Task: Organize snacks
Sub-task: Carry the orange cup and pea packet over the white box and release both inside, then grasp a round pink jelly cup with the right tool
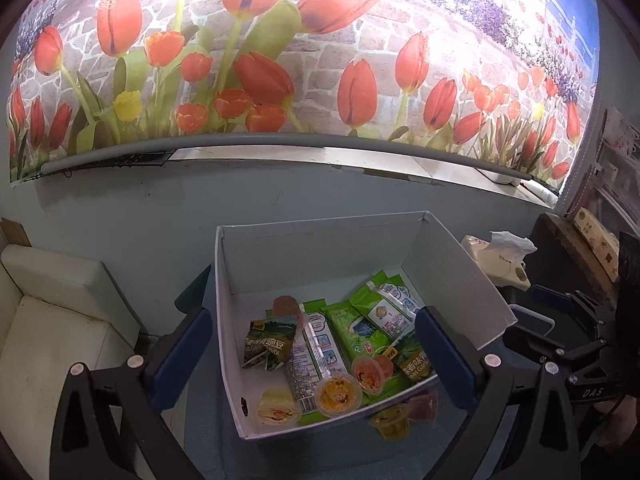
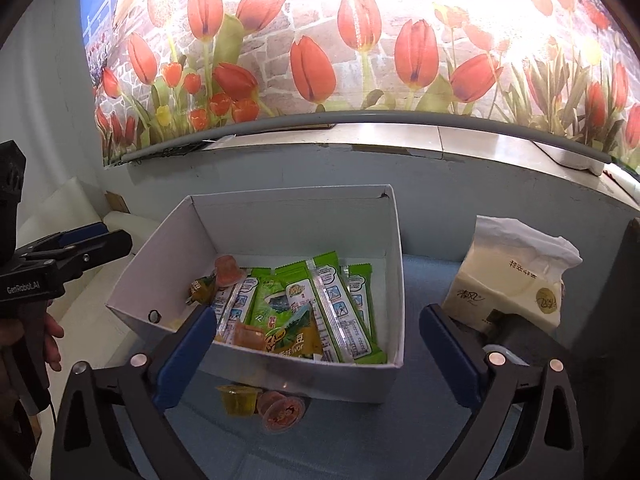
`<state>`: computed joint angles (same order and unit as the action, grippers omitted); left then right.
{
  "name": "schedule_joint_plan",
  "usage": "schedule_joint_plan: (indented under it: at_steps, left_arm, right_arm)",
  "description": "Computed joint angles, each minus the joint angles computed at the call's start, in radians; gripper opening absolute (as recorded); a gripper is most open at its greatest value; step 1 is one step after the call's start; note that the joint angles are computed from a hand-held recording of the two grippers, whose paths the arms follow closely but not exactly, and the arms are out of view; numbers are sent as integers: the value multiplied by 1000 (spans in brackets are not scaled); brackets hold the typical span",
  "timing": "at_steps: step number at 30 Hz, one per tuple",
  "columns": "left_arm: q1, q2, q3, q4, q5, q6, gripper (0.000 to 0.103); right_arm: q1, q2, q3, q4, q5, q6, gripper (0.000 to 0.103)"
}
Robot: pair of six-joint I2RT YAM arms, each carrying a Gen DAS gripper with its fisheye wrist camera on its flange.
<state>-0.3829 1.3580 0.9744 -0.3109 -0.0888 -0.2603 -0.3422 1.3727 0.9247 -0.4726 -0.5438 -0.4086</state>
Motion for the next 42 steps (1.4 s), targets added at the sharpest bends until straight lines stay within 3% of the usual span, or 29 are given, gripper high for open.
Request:
schedule_joint_plan:
  at_steps: [9,13,19,21,23,29,34,39,42]
  left_arm:
    - [-135,-205,-119,-66,-98,-28,103]
    - [-257,-331,-222,-99,-147,-98,103]
    - [-514,-531,-351,-215,-273,-278,103]
    - [-638,-571,-364,-280,-389,-359,103]
    - [-723,-608,-379,-328,-446,-432,103]
    - [-902,-679,-427,-443,-517,-669,103]
    - [-1025,-693,-455,-527,-576,-845,103]
    - [-1010,-698,-483,-516,-553,-857,103]
    - [-938,-686,-503,-444,-508,-788,103]
  right_arm:
    - [-115,-196,-246,-45,-17,-213,103]
    - [-91,-153,-344,38,29,-302,103]
    - [-66,40,-328,143,-11,-307,102]
    - [-49,89,-311,178,-2,-285,94]
    - [-41,132,-289,188,-7,-265,88]
    - [-9,206,-254,211,-29,-226,79]
    - [17,253,-230,204,-51,-203,55]
    - [7,229,-242,166,-75,-248,51]
    - [-11,176,-274,156,-81,-272,51]
